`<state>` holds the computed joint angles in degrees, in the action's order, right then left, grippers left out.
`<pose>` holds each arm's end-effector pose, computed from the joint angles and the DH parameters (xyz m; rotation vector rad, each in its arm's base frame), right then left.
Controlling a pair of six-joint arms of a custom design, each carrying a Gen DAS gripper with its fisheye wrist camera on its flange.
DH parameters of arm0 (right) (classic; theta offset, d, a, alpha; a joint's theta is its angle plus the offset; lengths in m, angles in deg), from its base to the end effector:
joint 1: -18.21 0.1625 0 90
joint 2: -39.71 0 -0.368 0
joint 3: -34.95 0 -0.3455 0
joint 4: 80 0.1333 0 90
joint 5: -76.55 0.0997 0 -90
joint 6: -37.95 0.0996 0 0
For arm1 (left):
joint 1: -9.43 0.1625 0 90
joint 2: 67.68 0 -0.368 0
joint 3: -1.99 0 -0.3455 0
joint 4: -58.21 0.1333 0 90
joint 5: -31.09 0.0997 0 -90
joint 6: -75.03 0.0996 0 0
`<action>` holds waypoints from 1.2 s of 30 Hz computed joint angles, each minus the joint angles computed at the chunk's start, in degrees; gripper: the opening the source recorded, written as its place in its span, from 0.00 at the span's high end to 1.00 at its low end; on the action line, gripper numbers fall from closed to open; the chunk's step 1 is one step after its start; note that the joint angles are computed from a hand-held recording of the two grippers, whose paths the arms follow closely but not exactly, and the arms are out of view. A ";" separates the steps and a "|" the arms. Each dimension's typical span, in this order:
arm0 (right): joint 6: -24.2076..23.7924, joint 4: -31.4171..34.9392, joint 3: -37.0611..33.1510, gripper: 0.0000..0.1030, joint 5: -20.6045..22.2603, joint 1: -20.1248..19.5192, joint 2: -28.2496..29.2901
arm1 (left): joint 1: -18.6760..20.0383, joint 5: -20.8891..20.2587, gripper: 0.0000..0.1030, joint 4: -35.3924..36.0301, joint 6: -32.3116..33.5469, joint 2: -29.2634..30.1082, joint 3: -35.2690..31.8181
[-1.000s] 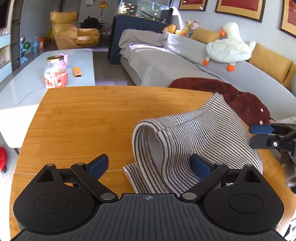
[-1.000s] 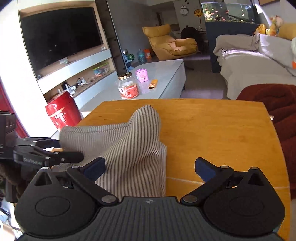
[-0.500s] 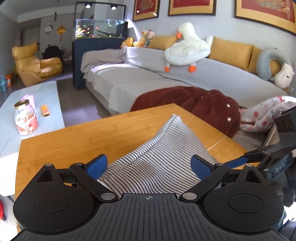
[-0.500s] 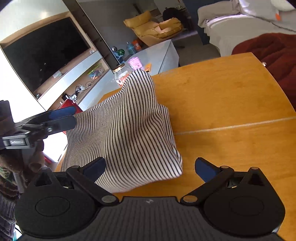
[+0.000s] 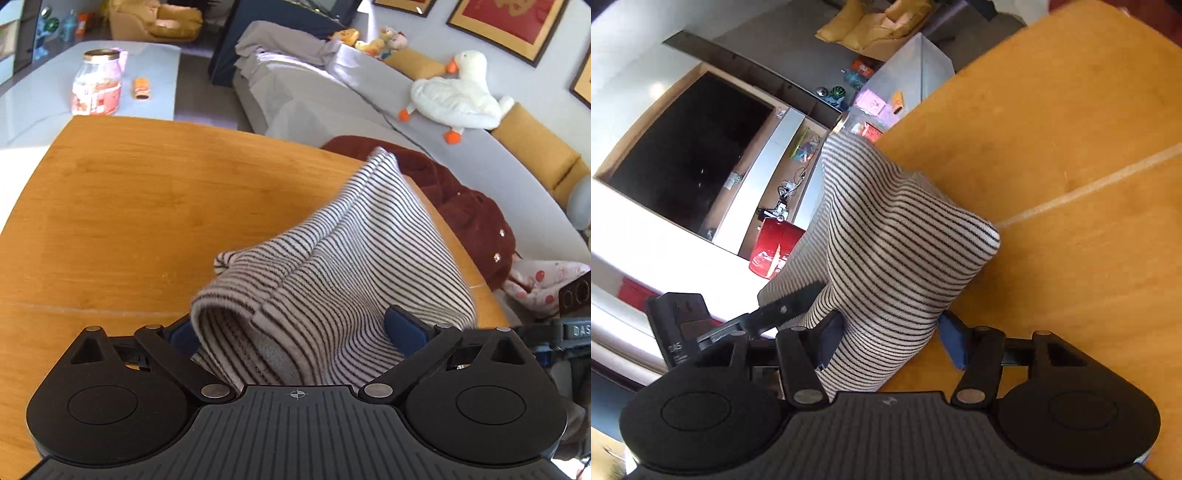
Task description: Fold clothes
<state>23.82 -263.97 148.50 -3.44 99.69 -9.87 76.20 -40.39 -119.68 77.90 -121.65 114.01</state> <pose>0.0711 -0.5421 0.0971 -0.2144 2.9560 -0.8294 -0.0586 -0.5546 0.1346 0.5148 2.7610 -0.8167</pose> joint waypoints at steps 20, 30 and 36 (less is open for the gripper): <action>-8.27 -3.25 -0.67 0.16 -2.03 0.78 -0.09 | -9.79 9.81 0.02 -8.42 1.50 -1.78 7.65; -12.73 -11.34 2.25 0.03 -6.45 0.66 -0.81 | -3.94 0.24 0.05 -3.01 -5.40 0.51 5.12; -12.33 -11.69 2.03 0.01 -4.69 -0.68 -1.79 | -5.27 -3.74 0.06 -7.61 -5.82 3.30 6.61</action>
